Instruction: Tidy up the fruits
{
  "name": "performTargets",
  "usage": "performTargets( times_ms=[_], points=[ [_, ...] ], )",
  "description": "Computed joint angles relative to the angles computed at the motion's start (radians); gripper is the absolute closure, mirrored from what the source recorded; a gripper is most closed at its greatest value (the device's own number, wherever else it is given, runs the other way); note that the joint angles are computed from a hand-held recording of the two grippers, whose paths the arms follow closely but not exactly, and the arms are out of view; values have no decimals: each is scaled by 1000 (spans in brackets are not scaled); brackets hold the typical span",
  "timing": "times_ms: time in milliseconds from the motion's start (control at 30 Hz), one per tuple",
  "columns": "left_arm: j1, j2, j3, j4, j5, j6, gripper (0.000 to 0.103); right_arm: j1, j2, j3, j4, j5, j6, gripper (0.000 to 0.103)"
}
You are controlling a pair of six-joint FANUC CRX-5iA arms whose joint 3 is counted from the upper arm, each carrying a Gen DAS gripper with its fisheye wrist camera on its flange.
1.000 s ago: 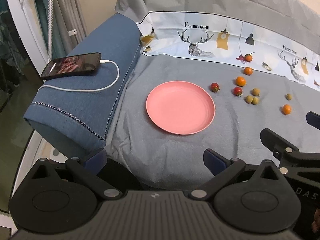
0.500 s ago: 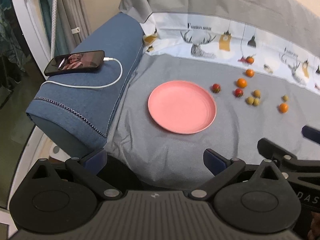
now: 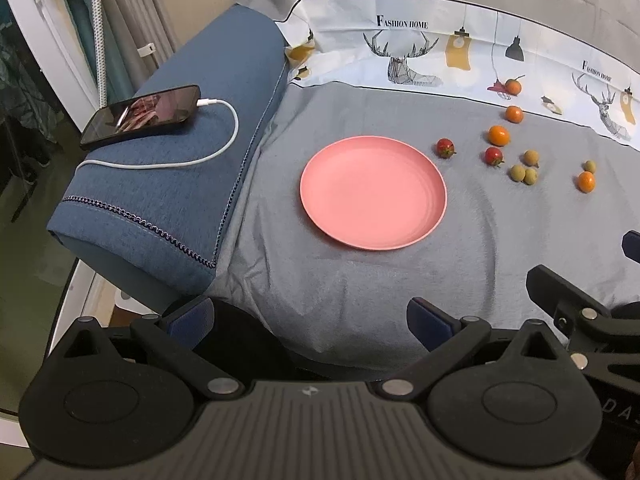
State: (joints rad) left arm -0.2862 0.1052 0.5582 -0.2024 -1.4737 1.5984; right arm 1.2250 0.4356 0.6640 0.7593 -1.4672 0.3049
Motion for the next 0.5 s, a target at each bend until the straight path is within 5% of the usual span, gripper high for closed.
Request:
performTargets(
  times_ms=[500],
  points=[
    [-9, -11, 8, -5, -10, 16, 1, 19, -6, -15, 49, -7, -23, 1]
  ],
)
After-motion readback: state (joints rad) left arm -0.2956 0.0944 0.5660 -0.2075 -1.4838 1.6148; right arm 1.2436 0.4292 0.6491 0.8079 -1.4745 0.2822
